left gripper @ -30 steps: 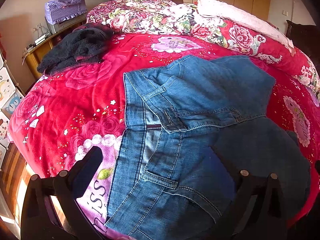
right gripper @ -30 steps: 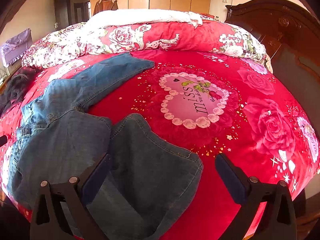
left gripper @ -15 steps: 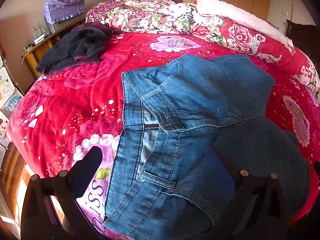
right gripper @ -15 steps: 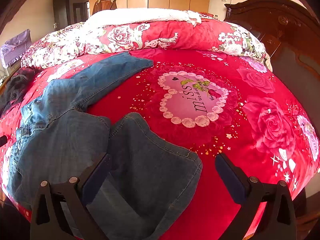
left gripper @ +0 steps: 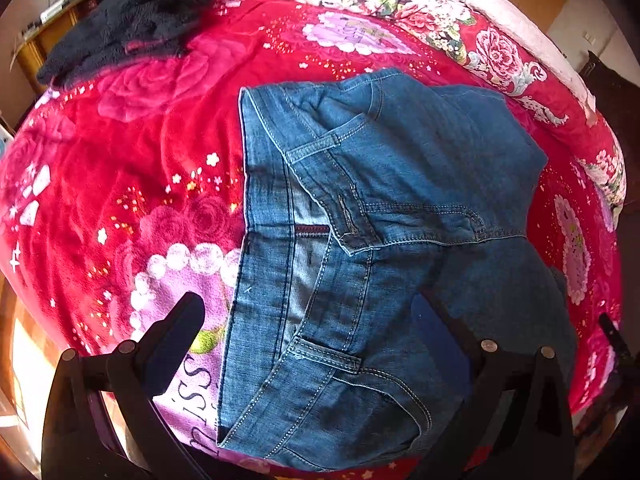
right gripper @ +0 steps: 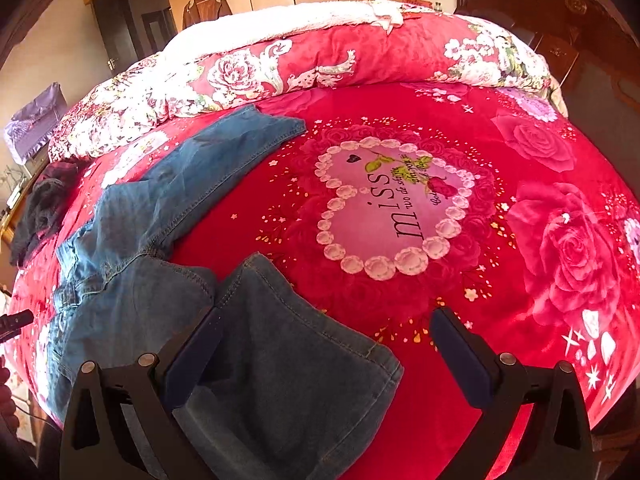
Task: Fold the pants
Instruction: 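Grasp the jeans waistband with the left gripper while the right gripper grasps a leg hem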
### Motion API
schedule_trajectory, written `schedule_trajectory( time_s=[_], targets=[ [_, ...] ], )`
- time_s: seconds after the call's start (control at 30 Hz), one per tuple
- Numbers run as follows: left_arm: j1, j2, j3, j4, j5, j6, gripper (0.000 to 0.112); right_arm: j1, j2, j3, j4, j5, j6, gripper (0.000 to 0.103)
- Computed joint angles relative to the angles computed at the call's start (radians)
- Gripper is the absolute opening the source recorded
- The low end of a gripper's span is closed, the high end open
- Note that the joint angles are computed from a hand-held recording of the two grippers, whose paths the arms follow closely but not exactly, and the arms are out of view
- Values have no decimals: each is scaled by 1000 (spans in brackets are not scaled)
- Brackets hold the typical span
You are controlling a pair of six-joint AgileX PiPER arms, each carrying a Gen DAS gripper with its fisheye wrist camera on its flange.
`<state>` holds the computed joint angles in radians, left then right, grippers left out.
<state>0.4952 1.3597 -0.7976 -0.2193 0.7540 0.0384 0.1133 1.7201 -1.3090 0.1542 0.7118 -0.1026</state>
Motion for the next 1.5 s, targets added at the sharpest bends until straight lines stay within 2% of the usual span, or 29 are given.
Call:
schedule_trajectory(
  time_s=[0.13,0.27,0.33,0.37,0.4,0.43,0.47,0.5,0.53,0.57,0.7,0.8,0.87,0.93,0.97,1.0,1.07,1.13,1.23,1.27,1.3,1.4,1.5],
  targets=[
    [47,47,5,-120,72,105,103,34,147,-142,26,93,-43,102],
    [-25,110,19,-115,79,102,103,92,263,-243,8,152,-41,102],
    [-56,143,18,-138,81,109,99,111,308,-280,-16,173,-42,95],
    [-76,150,18,-140,77,97,94,113,327,-296,-8,189,-65,72],
    [-111,150,16,-104,62,51,88,112,345,-314,1,212,-81,32],
    [-144,151,11,-64,44,11,81,105,365,-337,18,245,-94,15],
    [-172,148,7,-30,37,-24,72,95,365,-334,39,248,-111,12],
    [-196,149,-1,2,39,-58,50,91,356,-326,48,243,-124,10],
    [-202,152,-10,0,50,-53,37,84,341,-316,60,240,-140,8],
    [-197,143,-16,-23,64,-33,35,74,319,-305,67,235,-143,5],
    [-205,118,-20,36,64,-81,32,-33,253,-274,70,175,-72,5],
    [-214,202,-48,82,68,-154,31,-103,328,-369,20,257,-5,11],
    [-188,185,-49,44,85,-121,31,-178,316,-355,137,278,-40,13],
    [-168,138,-40,30,97,-86,31,-246,246,-278,221,251,-83,32],
    [-132,109,-39,15,118,-41,31,-259,209,-237,203,228,-72,47],
    [-96,84,-33,-20,136,14,31,-274,167,-189,176,211,-62,57],
    [-34,64,-18,-104,171,109,36,-294,134,-143,155,235,-54,59],
    [-6,79,-15,-140,185,134,48,-330,127,-89,211,256,-94,59],
    [-61,110,8,-113,153,56,48,-346,158,-24,308,259,-155,57],
    [-84,108,9,-91,145,21,48,-349,170,-8,353,255,-186,40],
    [-106,97,12,-71,140,-7,48,-359,161,25,414,254,-232,5],
    [-146,75,-8,-56,152,-46,48,-377,79,89,464,201,-281,7],
    [-149,79,-16,-30,146,-64,48,-472,-40,141,516,185,-320,7]
  ],
)
